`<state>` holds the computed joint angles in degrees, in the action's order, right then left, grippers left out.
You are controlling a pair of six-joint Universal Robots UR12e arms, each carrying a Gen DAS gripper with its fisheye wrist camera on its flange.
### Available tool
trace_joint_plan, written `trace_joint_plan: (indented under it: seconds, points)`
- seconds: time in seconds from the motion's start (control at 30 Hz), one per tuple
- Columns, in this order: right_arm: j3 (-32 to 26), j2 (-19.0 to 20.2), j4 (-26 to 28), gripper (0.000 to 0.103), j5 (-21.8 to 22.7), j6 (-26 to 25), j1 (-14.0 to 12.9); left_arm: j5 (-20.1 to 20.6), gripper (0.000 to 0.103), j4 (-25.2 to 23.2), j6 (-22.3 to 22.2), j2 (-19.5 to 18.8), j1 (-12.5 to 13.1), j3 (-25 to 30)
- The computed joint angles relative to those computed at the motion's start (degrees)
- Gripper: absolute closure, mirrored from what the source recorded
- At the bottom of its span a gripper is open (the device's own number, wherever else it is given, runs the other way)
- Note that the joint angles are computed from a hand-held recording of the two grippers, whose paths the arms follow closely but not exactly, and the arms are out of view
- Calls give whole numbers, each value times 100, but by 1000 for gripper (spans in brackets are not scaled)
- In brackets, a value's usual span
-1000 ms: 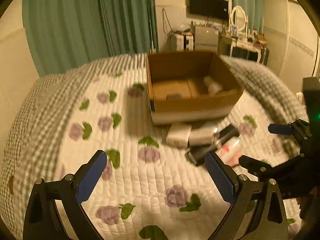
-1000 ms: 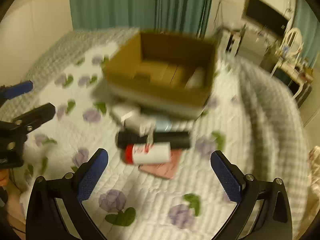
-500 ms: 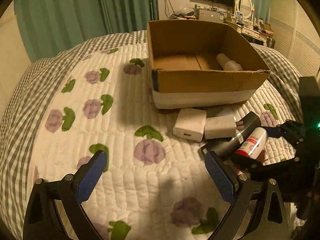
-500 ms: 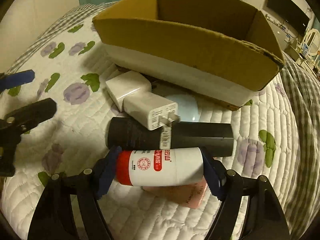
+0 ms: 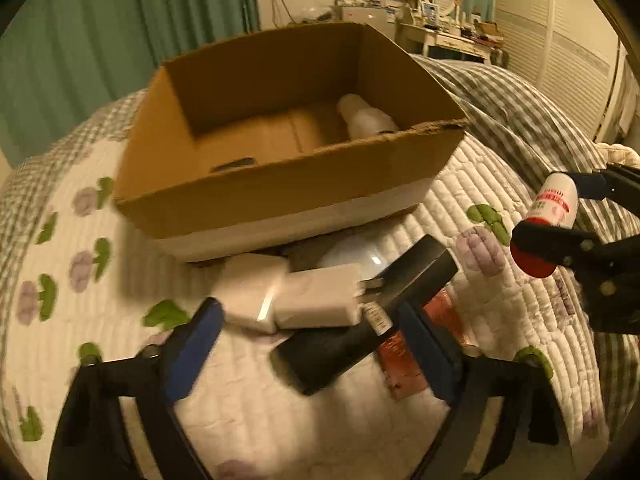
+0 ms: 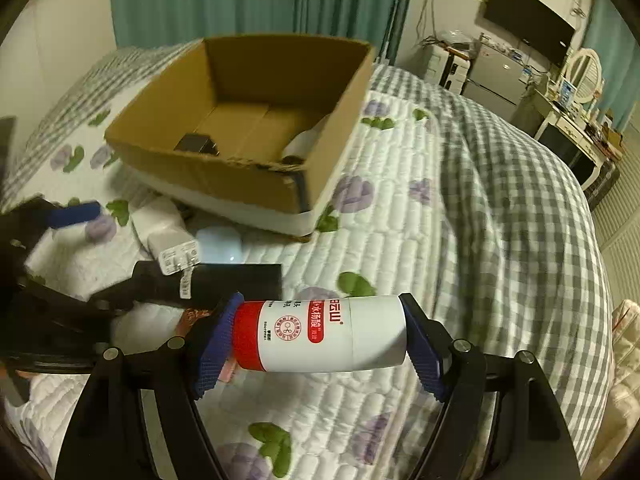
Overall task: Organize rigid objects
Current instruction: 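Grasp the red-capped white bottle with the right tool while the left tool grasps a white charger, then lower the charger and bottle into the box and open both tools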
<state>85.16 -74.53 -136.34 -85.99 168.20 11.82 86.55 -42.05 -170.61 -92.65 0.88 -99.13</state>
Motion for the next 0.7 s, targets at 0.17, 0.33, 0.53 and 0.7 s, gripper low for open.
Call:
trace_joint_plan:
  seconds: [0.17, 0.33, 0.53, 0.7]
  points:
    - [3, 39, -30, 26, 228, 113, -122, 82, 34, -167, -85, -226, -89, 113]
    - [38, 70, -58, 26, 444, 74, -155, -282, 34, -9, -405, -330, 27, 143]
    - [63, 82, 6, 26, 488, 99, -176, 75, 64, -122, -326, -376, -21, 219]
    - [75, 66, 35, 26, 417, 98, -163, 262, 74, -145, -97, -210, -49, 185]
